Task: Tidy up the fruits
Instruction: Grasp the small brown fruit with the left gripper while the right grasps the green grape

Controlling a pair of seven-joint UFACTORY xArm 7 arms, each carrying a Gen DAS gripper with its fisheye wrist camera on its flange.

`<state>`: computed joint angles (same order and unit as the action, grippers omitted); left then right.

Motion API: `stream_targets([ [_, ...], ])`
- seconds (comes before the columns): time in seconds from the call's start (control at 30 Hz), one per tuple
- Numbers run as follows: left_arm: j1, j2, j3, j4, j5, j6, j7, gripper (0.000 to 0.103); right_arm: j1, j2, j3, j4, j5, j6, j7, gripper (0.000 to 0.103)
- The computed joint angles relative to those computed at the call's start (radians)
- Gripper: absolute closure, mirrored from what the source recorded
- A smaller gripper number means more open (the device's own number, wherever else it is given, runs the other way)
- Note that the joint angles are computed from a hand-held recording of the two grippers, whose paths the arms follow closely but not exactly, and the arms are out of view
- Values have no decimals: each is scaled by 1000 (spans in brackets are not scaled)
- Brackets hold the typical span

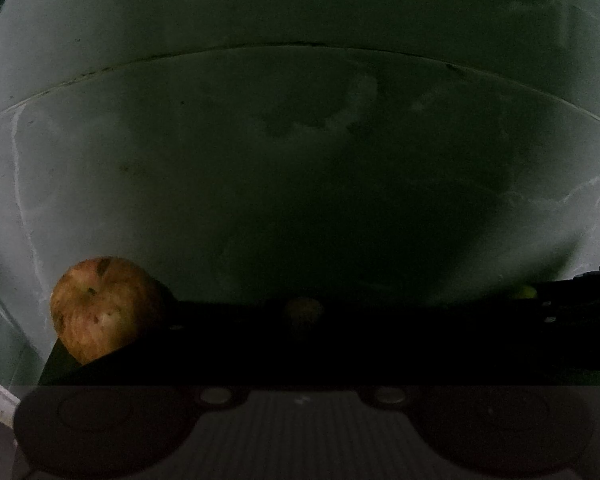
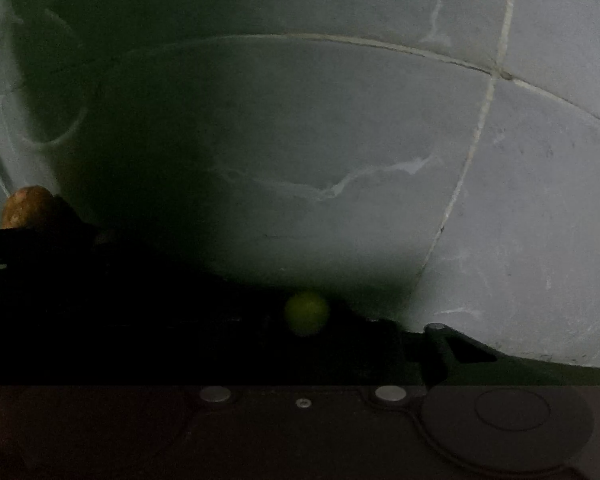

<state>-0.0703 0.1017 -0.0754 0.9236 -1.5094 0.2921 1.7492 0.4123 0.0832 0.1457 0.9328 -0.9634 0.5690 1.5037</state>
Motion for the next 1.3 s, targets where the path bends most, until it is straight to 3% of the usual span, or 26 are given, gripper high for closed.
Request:
stream_targets([
  [0.33, -11, -37, -1, -28, 60, -14, -64, 75, -13, -22, -4, -22, 16, -54, -26, 78],
  [0.57, -23, -146, 20, -98, 100, -17, -114, 75, -43, -113, 22, -64, 61, -96, -87, 78],
  [0.7, -45, -228, 38, -140, 164, -44, -198, 75, -73, -209, 51, -116, 112, -125, -155, 78],
  [0.87, -75, -367, 56, -227, 299, -103, -368, 75, -106, -322, 85, -162, 193, -171, -258, 78],
  [0.97, -57, -465, 29, -293, 424, -134, -518, 75, -108, -398, 85, -200, 264, -205, -344, 78],
  [1.13, 50, -662, -72, -404, 630, -119, -793, 75, -63, -531, 71, -245, 414, -219, -514, 78],
  [1.3, 153, -852, -149, -458, 774, -32, -1004, 75, -7, -659, 44, -289, 541, -214, -666, 78],
])
